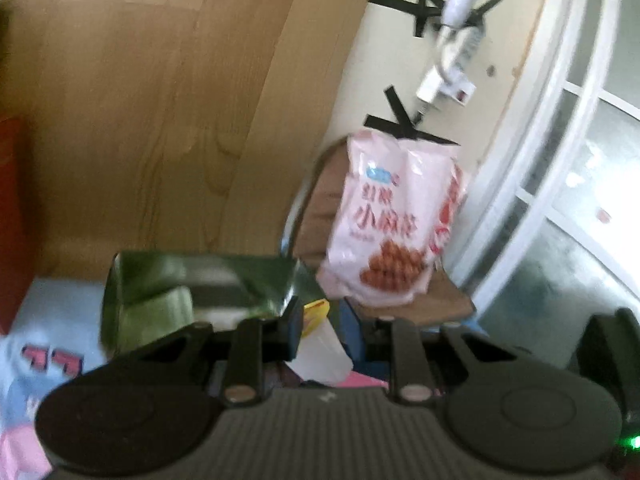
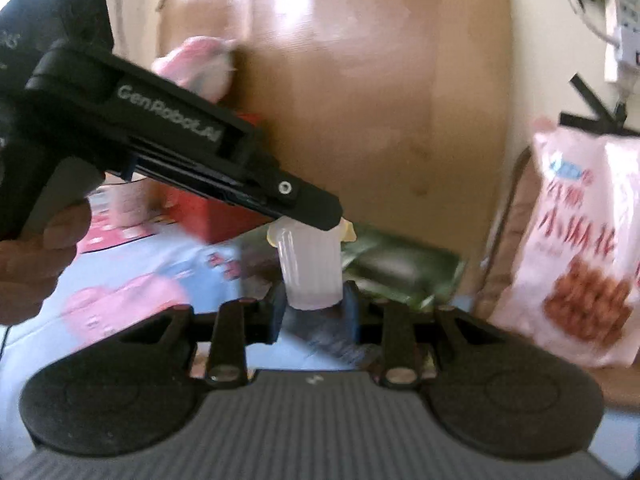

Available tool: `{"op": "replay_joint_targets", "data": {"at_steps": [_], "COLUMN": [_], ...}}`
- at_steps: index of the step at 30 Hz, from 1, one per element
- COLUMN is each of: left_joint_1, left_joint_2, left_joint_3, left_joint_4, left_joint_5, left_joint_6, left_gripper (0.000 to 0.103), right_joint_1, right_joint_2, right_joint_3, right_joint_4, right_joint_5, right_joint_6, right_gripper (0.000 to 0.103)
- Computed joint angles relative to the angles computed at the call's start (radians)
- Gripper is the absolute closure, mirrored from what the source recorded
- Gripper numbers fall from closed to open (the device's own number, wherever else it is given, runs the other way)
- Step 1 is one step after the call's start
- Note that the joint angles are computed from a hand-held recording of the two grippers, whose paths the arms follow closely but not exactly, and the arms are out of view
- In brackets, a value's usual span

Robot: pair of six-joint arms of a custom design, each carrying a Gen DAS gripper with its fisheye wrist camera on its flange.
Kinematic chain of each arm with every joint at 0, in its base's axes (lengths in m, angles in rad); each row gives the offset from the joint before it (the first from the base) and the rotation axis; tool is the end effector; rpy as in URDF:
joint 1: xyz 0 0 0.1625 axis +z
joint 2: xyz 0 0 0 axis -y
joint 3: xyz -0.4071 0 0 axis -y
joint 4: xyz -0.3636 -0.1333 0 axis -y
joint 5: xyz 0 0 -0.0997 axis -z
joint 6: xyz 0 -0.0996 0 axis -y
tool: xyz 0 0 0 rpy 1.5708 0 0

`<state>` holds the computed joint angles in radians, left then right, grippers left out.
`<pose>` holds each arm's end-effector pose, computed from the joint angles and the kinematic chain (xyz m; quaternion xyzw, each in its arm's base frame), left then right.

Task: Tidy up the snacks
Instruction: 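Lower the white cup into the black box and open the left gripper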

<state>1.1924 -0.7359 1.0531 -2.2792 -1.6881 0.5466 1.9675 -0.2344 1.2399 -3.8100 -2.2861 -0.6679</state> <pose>-0.1740 -0.7671 0.2689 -0.4471 -0.8713 0.1982 0.0410 0.3311 -0.6145 0.0192 0.2133 -0.7611 0.4983 0.3562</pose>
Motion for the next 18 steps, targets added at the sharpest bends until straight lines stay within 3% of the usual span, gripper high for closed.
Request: {"op": "replay_joint_targets", "data": {"at_steps": [5, 9, 15, 18], "left_joint_1": [-0.008, -0.011, 0.024, 0.058], "left_joint_2": [0.134, 0.188, 0.126, 0.062], "left_joint_3": [-0.145, -0.191, -0.135, -0.098], "left_joint_4": [0.016, 0.014, 0.055, 0.096], "left_joint_5": [0.039, 0.094, 0.028, -0.025], "left_joint_6": [-0.052, -0.09, -0.089, -0.082], "left_gripper": [0.082, 0.073, 0.071, 0.071], "right_joint_1": [-0.043, -0.056, -0.037, -0.025], "right_joint_2": [0.016, 0.061, -0.006, -0.067], "right_joint_3": [-0.07, -0.131, 0.032, 0.179], "right_joint_4": [0.027, -0.051, -0.182, -0.178], "right_joint_5": [-0.03, -0.056, -0.03, -0.017], "right_joint_6": [-0.043, -0.125, -0.033, 0.121], "right_gripper": [0.069, 0.065, 0.063, 0.063]}}
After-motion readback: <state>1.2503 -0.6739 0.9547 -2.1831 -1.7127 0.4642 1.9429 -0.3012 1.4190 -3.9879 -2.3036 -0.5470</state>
